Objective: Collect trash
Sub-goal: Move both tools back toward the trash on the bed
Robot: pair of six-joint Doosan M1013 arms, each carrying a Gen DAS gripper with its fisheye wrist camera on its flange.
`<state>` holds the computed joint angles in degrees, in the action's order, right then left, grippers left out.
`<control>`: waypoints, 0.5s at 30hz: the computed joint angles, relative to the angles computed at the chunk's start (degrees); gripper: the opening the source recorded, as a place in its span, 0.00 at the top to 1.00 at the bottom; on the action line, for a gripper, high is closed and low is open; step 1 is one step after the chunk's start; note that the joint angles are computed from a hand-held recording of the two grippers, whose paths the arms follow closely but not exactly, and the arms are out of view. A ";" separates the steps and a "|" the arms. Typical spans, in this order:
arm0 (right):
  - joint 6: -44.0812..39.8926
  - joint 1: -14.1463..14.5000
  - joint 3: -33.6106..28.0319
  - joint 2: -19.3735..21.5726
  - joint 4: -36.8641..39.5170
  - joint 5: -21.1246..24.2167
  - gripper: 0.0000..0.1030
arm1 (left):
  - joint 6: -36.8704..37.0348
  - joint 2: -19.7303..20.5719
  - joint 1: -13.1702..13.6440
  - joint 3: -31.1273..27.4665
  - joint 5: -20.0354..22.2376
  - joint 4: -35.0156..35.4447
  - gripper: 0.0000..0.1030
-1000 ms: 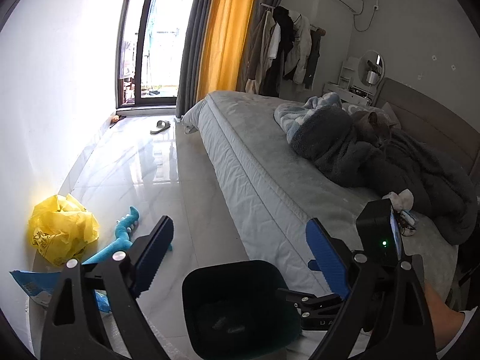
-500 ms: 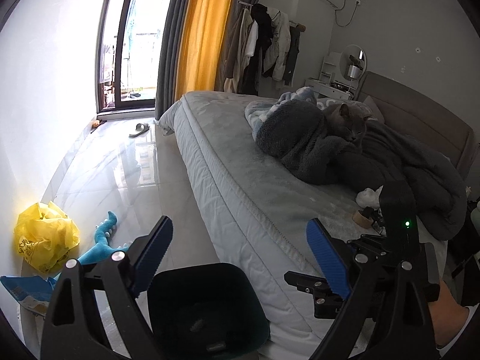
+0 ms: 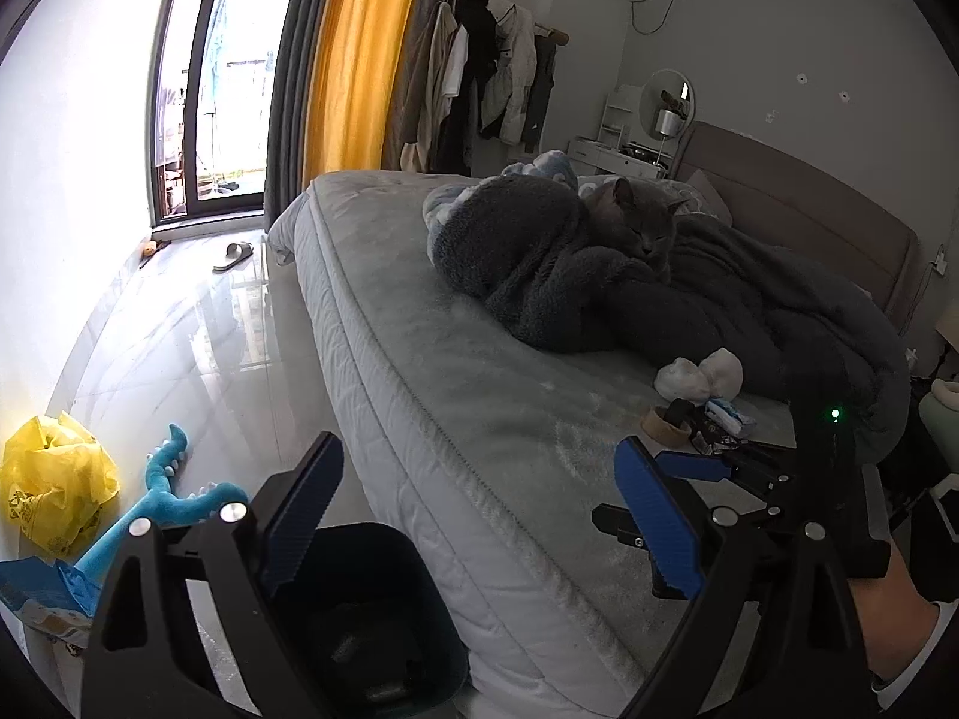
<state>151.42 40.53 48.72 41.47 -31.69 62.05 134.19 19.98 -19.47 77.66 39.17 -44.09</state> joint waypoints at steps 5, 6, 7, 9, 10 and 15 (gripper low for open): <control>3.50 -0.20 4.52 -2.74 -2.24 -0.45 0.24 | 0.26 0.23 -1.05 -0.19 0.82 -0.22 0.09; 4.17 -0.29 5.46 -3.33 -2.80 -0.53 0.24 | 0.34 0.30 -1.25 -0.28 0.94 -0.21 0.09; 4.79 -0.35 6.28 -3.84 -3.39 -0.55 0.24 | 0.53 0.40 -1.51 -0.39 1.14 -0.24 0.09; 5.46 -0.56 7.59 -4.68 -4.14 -0.52 0.24 | 1.05 0.58 -1.96 -0.64 1.54 -0.31 0.09; 5.87 -0.68 8.21 -5.10 -4.55 -0.45 0.24 | 1.49 0.56 -2.12 -0.58 1.64 -0.48 0.09; 7.49 -1.32 11.06 -7.01 -6.13 -0.90 0.24 | 2.25 1.15 -3.14 -1.39 1.54 -0.32 0.09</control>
